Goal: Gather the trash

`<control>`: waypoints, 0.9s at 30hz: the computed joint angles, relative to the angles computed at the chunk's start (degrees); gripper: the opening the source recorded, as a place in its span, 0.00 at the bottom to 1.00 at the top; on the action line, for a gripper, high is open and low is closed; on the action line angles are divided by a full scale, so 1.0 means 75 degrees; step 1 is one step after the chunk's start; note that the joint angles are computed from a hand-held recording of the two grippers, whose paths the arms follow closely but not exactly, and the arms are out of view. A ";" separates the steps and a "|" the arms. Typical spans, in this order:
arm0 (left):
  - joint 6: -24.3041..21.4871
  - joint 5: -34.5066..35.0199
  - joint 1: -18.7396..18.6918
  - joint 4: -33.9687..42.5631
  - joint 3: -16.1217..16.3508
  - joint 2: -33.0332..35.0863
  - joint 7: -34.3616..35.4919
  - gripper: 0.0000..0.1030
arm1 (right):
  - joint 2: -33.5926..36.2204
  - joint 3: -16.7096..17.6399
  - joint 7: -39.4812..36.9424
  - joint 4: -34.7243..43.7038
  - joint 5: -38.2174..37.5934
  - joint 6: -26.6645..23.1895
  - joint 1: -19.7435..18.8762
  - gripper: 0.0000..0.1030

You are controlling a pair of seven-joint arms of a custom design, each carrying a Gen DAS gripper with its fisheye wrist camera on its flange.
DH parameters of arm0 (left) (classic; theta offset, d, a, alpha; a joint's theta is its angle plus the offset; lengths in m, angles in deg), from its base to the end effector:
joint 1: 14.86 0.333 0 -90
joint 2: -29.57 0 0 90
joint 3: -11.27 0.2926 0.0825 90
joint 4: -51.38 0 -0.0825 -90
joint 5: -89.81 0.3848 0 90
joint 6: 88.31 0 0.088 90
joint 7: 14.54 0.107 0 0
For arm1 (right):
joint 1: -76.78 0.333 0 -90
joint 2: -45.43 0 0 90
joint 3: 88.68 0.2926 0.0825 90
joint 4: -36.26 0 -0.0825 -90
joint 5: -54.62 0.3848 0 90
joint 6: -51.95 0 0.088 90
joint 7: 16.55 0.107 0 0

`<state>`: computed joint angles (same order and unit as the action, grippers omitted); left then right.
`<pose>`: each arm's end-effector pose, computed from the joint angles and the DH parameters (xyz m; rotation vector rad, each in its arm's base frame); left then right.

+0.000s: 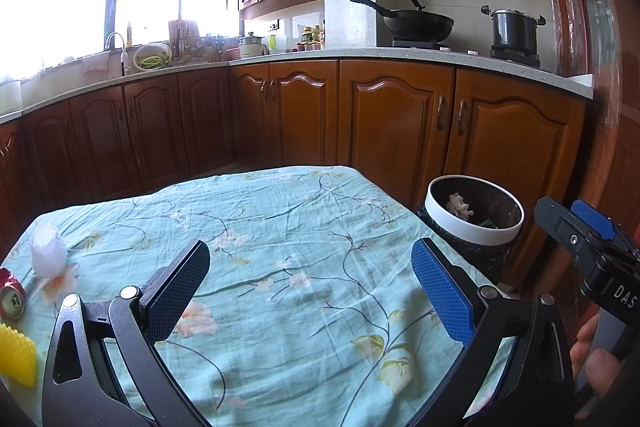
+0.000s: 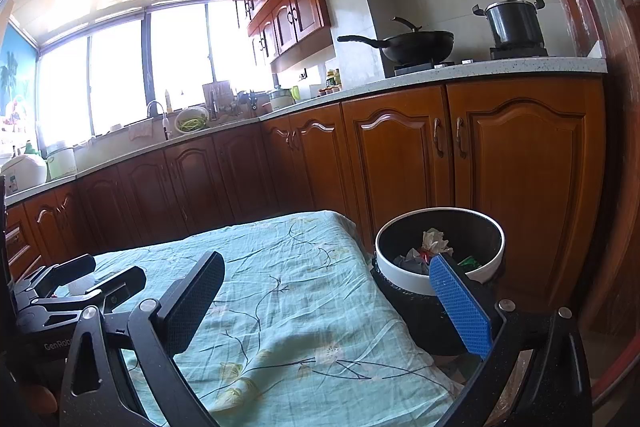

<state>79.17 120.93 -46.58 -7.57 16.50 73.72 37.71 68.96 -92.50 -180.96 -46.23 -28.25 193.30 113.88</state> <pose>0.6763 -0.4080 0.5022 -1.2771 1.7870 -1.1879 0.5946 0.4027 0.5039 -1.1842 1.5933 -1.0369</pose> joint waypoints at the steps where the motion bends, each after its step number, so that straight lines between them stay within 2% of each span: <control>1: 0.0000 -0.0010 0.0004 0.0001 -0.0009 0.0001 0.0006 1.00 | 0.0001 -0.0001 -0.0003 0.0001 0.0003 0.0009 -0.0002 1.00; 27: -0.0163 -0.0206 0.0072 0.0236 -0.0146 0.0173 0.0221 1.00 | 0.0037 -0.0033 -0.0060 0.0036 0.0074 0.0149 -0.0044 1.00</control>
<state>77.95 119.38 -46.04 -5.80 15.40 75.02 39.37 69.24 -92.74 -181.41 -45.96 -27.69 194.42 113.55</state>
